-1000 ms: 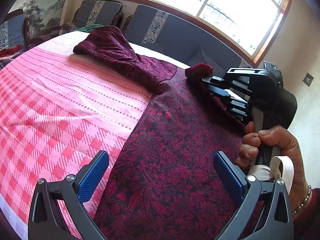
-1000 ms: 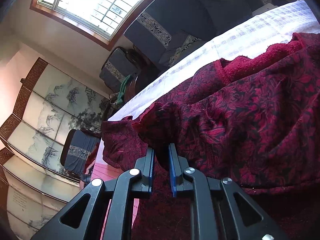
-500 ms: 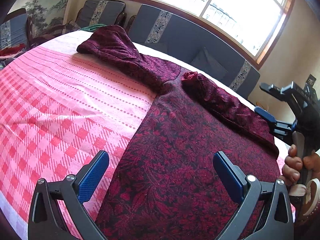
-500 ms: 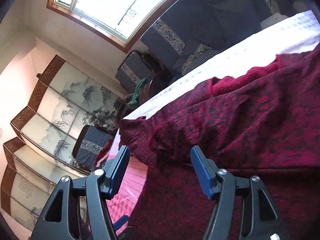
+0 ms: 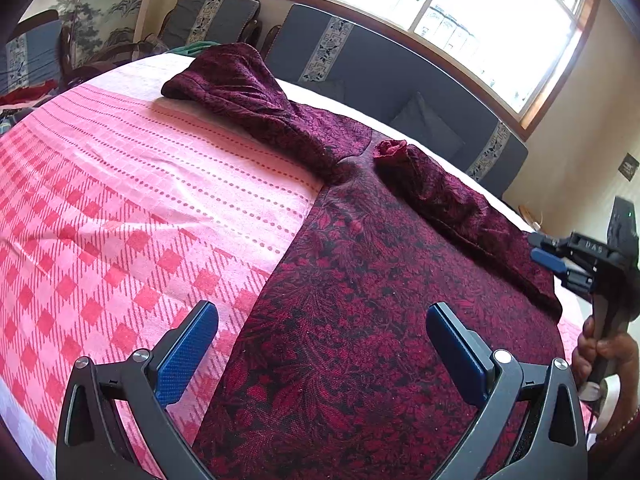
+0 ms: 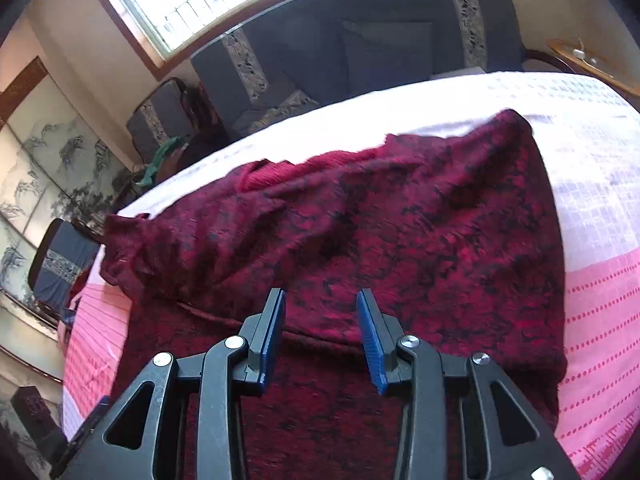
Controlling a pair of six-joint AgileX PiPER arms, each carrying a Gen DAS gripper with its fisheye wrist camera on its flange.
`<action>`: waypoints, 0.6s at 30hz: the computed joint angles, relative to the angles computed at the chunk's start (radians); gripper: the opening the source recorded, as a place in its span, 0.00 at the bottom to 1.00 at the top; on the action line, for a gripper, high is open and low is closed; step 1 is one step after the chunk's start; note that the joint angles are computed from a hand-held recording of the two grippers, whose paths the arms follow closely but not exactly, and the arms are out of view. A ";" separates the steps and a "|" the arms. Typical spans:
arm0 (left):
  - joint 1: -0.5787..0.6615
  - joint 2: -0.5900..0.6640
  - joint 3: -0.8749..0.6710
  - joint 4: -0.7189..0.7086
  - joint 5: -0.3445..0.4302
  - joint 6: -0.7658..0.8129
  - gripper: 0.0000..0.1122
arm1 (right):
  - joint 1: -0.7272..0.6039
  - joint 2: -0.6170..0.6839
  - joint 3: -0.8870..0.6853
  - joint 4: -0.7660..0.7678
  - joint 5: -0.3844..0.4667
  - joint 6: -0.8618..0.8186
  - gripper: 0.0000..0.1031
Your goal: Fold small clothes
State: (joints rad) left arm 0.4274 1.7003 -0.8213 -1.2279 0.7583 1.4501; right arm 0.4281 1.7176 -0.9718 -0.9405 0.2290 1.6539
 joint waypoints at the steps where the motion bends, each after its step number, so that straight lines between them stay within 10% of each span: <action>1: 0.000 0.000 -0.001 0.001 0.001 0.001 0.92 | 0.019 0.039 -0.071 0.067 -0.003 -0.100 0.35; 7: 0.002 0.005 -0.006 0.008 0.010 -0.004 0.92 | 0.110 0.377 -0.648 0.334 0.261 -0.557 0.13; 14: -0.003 0.024 -0.028 0.032 0.023 -0.036 0.92 | 0.127 0.718 -1.156 0.723 0.507 -1.087 0.10; 18: -0.010 0.031 -0.034 0.031 0.020 -0.039 0.92 | 0.094 0.599 -0.905 0.871 0.241 -1.159 0.11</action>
